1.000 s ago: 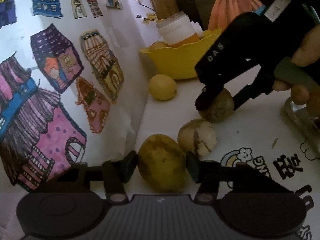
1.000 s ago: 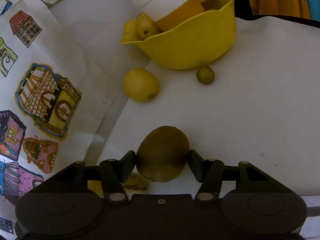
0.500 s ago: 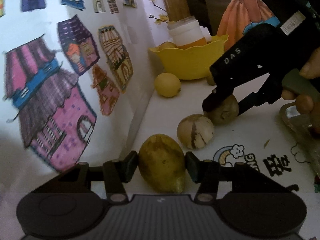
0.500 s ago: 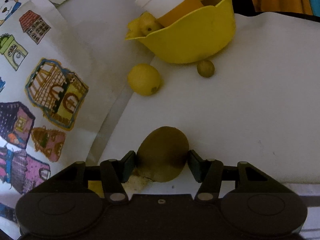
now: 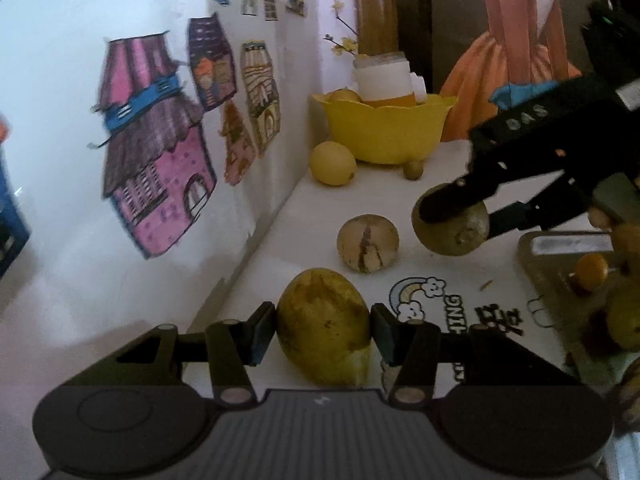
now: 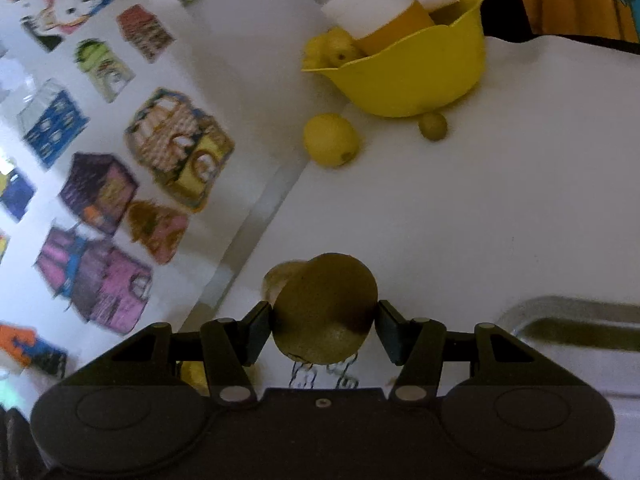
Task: Organize fruits
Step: 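Carry the pear and kiwi over the metal tray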
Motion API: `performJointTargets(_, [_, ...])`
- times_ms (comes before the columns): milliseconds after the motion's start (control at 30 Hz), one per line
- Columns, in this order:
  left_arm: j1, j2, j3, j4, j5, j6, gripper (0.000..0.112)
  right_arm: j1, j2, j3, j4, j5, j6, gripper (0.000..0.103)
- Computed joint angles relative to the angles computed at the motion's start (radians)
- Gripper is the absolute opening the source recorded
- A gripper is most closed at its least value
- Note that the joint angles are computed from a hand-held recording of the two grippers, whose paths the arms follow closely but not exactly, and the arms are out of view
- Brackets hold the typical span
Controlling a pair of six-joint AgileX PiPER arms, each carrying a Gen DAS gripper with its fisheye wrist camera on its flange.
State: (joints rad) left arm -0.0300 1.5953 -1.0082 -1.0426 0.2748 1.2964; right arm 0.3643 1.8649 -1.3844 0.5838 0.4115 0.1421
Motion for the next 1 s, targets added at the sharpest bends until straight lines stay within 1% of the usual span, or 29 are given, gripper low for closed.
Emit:
performJointTargets(100, [0.016, -0.046, 0.051, -0.102, 0.013, 0.085, 0.056, -0.004, -0.063, 0.06, 0.086, 0.004, -0.104, 0.058])
performJointTargets(167, [0.02, -0.07, 0.075, -0.131, 0.022, 0.11, 0.056, -0.004, -0.1, 0.089, 0.117, 0.01, -0.15, 0.058])
performJointTargets(333, [0.015, -0.115, 0.109, -0.134, 0.041, 0.075, 0.056, 0.004, -0.193, 0.177, 0.126, -0.003, -0.184, 0.058])
performJointTargets(433, [0.015, -0.164, 0.137, -0.118, 0.057, 0.038, 0.056, 0.0, -0.272, 0.247, 0.141, -0.022, -0.221, 0.058])
performJointTargets(567, [0.004, -0.235, 0.173, -0.108, 0.076, 0.01, 0.056, -0.014, -0.394, 0.339, 0.162, -0.022, -0.247, 0.058])
performJointTargets(733, [-0.027, -0.341, 0.223, -0.078, 0.104, -0.049, 0.056, -0.013, -0.568, 0.453, 0.065, -0.023, -0.138, 0.058])
performJointTargets(833, [-0.06, -0.407, 0.25, -0.029, 0.114, -0.121, 0.056, 0.014, -0.668, 0.505, -0.113, -0.017, 0.045, 0.058])
performJointTargets(900, [-0.08, -0.448, 0.271, -0.02, 0.122, -0.142, 0.056, 0.03, -0.738, 0.547, -0.189, -0.014, 0.129, 0.058])
performJointTargets(1000, [-0.109, -0.512, 0.298, 0.029, 0.136, -0.206, 0.056, 0.076, -0.846, 0.61, -0.367, 0.001, 0.323, 0.058])
